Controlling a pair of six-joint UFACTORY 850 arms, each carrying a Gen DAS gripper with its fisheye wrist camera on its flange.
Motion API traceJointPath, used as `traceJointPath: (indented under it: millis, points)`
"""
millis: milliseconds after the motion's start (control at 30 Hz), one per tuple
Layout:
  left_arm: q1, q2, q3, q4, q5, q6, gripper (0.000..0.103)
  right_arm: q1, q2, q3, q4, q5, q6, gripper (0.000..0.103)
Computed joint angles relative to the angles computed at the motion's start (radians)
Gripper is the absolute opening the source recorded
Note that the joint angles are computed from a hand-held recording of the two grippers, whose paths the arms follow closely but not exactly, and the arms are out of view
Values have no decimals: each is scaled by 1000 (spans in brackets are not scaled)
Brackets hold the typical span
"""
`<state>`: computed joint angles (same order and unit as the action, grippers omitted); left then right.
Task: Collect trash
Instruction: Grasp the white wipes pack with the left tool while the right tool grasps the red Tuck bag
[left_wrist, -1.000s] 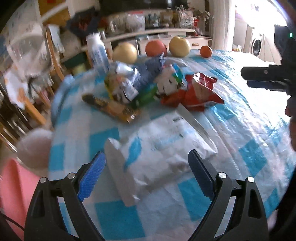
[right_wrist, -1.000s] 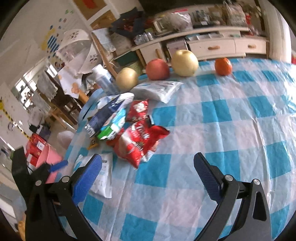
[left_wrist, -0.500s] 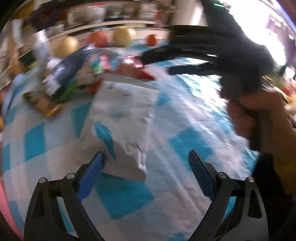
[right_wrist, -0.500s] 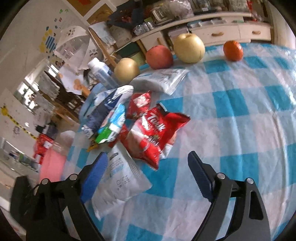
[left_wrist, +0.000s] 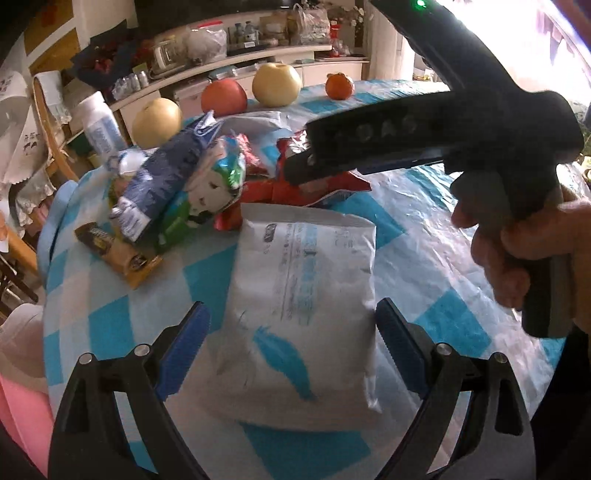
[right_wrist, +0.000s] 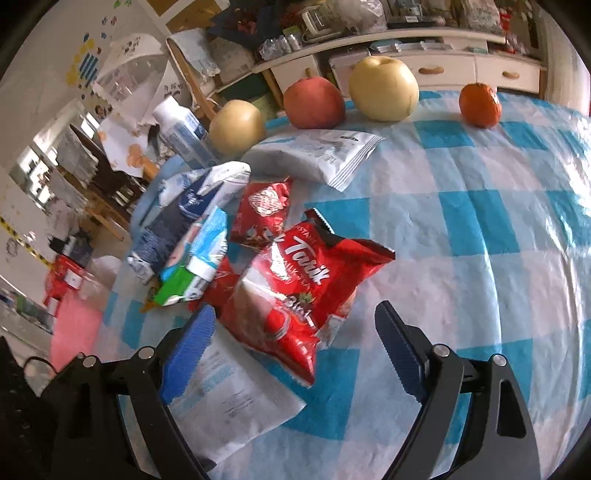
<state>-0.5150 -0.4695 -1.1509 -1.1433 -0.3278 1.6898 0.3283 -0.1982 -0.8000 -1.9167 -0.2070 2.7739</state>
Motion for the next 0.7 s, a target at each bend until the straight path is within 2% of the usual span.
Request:
traceJointPath:
  millis: [100, 233, 400, 467, 633, 700]
  points:
    - [-7, -19, -22, 56, 1, -63, 92, -3, -14, -9, 32, -9, -49, 88]
    - [-17, -46, -46, 154, 6, -188, 92, -10, -24, -13, -97, -8, 59, 88]
    - [-9, -53, -51, 114, -1, -185, 91, -4, -40, -29, -89, -20, 16, 88]
    - [-9, -51, -48, 94, 2, -171, 89, -4, -41, -29, -145, -22, 63, 82]
    - [-9, -57, -53, 31, 3, -139, 78, 0, -46, -35, -149, -32, 47, 77]
    - [-4, -58, -56, 14, -8, -133, 78, -1, -46, -33, -171, -36, 65, 76]
